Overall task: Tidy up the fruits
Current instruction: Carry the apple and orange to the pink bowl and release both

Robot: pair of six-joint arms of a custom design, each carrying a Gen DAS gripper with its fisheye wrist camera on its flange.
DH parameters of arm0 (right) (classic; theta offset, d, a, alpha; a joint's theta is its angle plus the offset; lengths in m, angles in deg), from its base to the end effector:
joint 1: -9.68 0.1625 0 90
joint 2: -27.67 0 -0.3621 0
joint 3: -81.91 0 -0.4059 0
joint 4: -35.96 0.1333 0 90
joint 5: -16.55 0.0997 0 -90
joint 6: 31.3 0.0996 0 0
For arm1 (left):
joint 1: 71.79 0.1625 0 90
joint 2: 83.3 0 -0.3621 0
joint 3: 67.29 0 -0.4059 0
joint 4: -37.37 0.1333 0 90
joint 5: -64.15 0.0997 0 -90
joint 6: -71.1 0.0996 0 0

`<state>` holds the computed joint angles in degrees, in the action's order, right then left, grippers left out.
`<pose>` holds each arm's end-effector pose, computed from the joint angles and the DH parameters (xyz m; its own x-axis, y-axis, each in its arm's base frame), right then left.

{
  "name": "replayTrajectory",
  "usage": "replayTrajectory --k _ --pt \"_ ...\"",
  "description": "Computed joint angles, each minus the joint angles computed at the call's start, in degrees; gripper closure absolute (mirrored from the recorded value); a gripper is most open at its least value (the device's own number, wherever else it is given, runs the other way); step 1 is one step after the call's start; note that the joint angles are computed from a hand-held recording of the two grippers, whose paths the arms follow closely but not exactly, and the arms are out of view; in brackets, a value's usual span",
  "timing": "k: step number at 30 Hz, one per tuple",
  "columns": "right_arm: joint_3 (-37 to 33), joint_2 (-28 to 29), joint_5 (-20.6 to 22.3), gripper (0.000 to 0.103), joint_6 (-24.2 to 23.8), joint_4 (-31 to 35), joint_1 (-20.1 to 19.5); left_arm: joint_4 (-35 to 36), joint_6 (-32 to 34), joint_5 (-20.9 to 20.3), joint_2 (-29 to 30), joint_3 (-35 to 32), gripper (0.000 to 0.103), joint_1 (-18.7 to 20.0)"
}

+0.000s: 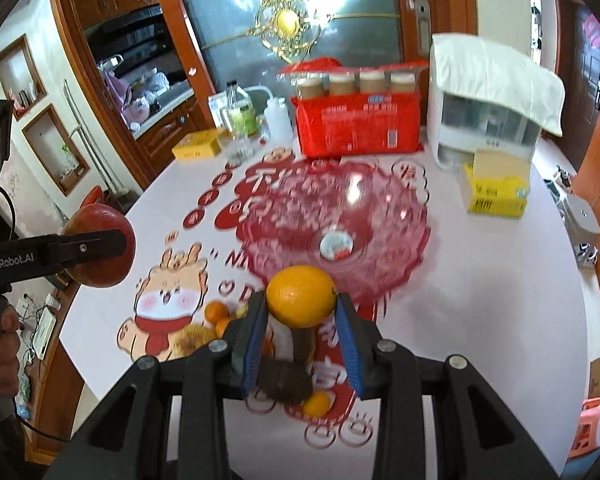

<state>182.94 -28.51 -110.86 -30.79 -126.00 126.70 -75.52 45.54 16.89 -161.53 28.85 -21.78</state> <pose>0.3438 -0.5140 0.1521 -0.8369 -0.1072 0.5367 -0.3970 0.7940 -0.4605 -0.2097 -0.5626 0.3279 -0.8180 0.0558 -0.5725 0.3185 0.8727 -0.3700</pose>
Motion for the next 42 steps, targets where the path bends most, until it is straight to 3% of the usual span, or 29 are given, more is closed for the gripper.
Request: replayTrajectory --k 12,21,25,42 --pt "-6.63 4.31 2.18 0.068 -5.34 -1.62 -4.17 -8.16 9.17 -3.04 11.49 -9.56 0.037 2.25" --pt "-7.67 6.69 7.10 0.068 -7.64 -1.79 -8.94 -13.96 12.57 -6.28 16.56 -9.10 0.037 5.54" --pt "-7.05 7.25 8.52 0.068 -7.64 -1.92 -10.49 -12.48 12.64 -6.56 18.70 -9.34 0.037 6.92" --pt "-10.50 11.43 6.64 0.068 -2.24 2.84 -12.77 -6.00 14.25 -8.48 27.69 -16.83 0.037 11.61"
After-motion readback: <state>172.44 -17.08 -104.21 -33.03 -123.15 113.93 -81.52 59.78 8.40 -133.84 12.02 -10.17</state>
